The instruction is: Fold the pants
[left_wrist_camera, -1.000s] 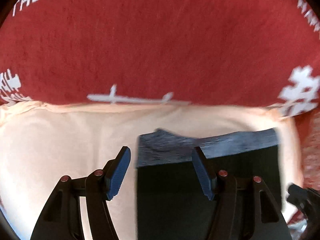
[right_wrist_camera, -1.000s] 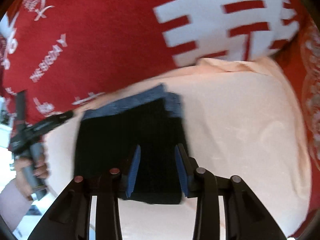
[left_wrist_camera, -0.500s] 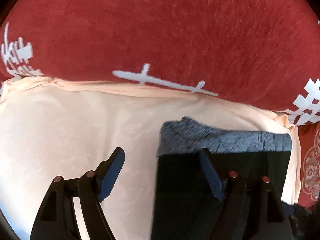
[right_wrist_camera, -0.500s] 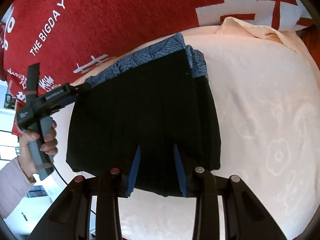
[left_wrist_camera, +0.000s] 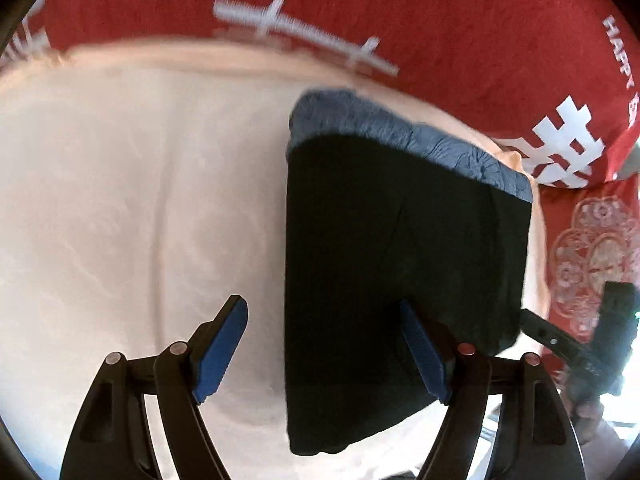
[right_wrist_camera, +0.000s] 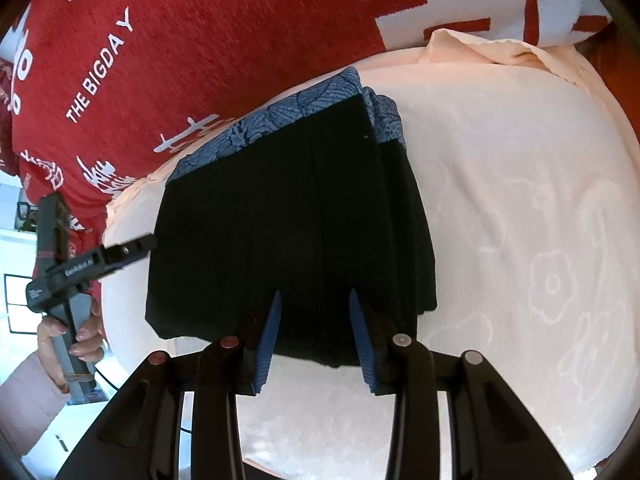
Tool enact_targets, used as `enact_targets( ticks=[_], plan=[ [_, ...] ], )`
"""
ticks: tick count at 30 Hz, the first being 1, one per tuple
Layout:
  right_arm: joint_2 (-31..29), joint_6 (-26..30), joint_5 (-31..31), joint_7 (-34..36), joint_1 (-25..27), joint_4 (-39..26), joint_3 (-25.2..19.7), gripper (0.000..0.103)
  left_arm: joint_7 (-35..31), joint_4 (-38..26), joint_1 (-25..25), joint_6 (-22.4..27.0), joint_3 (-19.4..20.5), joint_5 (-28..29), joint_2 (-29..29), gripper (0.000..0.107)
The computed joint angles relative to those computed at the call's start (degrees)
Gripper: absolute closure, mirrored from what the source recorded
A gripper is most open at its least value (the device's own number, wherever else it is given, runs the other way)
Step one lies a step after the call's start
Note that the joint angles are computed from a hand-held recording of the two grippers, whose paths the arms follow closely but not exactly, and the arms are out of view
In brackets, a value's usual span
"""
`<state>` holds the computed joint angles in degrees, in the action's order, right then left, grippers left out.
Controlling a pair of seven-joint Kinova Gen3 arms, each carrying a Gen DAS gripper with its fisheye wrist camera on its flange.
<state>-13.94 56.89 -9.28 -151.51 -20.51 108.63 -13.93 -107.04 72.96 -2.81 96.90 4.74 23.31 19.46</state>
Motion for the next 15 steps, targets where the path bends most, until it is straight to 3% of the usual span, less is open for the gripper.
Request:
enact_targets(
  ticks=[7,15],
  plan=[
    [0.0,-0.7,-0.9,0.2,0.0,0.8,0.2,0.064,-0.8,2.6,2.2,-4.0,0.2,-2.7,-2.2,0.028],
    [-0.3,4.0,0.1,-2.0,-0.1,-1.6,-0.5,0.061,2.9,1.8,8.3,-7.1,0.8,-10.7,-5.4,0.028]
  ],
)
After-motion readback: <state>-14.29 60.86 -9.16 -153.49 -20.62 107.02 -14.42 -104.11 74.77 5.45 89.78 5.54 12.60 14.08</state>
